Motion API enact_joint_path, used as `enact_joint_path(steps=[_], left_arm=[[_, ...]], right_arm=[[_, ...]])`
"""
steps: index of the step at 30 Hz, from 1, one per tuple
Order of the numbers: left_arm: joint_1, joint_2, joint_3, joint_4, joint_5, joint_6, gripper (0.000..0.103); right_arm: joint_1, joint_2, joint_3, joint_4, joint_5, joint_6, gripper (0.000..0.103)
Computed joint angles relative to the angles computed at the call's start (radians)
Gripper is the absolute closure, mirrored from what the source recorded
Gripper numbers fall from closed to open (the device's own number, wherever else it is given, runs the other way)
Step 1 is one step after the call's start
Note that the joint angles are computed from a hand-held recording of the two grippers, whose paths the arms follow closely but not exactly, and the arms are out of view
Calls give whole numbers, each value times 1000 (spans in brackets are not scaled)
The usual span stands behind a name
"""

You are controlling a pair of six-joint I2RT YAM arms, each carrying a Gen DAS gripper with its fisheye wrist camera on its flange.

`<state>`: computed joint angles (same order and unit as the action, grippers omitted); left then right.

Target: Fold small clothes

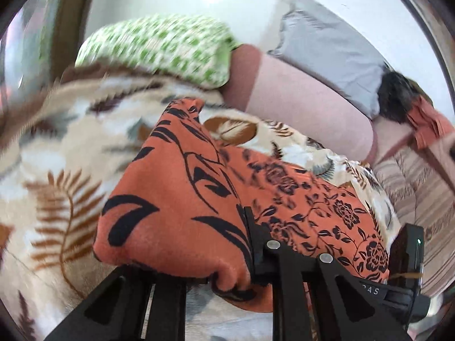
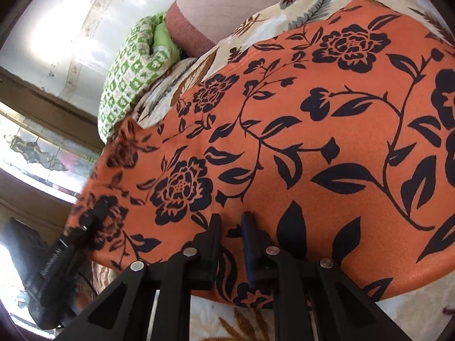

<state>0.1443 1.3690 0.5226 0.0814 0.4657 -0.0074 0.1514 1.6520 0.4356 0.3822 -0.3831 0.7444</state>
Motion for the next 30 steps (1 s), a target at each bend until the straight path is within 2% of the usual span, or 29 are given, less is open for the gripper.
enact_joint_path(steps=[2,5,7,9,12,15,18,21,24,26,27,28,29,30], left_arm=[[-60,-74,-4,-26,-47,6,85],[-152,-160,12,-91,-112,19,85],[-238,-197,38,-134,-170,15,85],[-332,-218,61,-160,-239,8,85],[-509,-202,110,-190,-359,-12,85],[-713,-101,175,-175,-477,-53,85],[-882,54,234,-120,-553,-82,85],[-1002,296,336,-78,-540,-129,83],[-1030,375,356,-88,-537,-135,76],[-1002,296,279,-37,-465,-95,60],[-985,238,235,-22,-427,-75,54],[-955,146,181,-23,-389,-56,40],[-944,95,150,-12,-375,-55,33],[-912,19,103,2,-343,-45,31]], right_arm=[[-47,15,8,-9,-87,-1,87],[-188,34,-4,-12,-297,15,85],[-263,-5,-16,-34,-350,-4,82],[-378,-108,-41,-85,-373,-58,82],[-625,-223,-63,-147,-469,-130,82],[-890,-251,-57,-208,-565,-214,82],[-1084,-196,-29,-260,-647,-292,82],[-1204,-111,29,-336,-707,-374,82],[-1275,-71,74,-401,-734,-442,82],[-1279,-43,120,-471,-740,-488,75],[-1274,-26,144,-513,-750,-512,54],[-1258,-5,165,-535,-761,-518,23],[-1253,-2,172,-571,-778,-538,18],[-1246,-19,158,-562,-786,-532,18]])
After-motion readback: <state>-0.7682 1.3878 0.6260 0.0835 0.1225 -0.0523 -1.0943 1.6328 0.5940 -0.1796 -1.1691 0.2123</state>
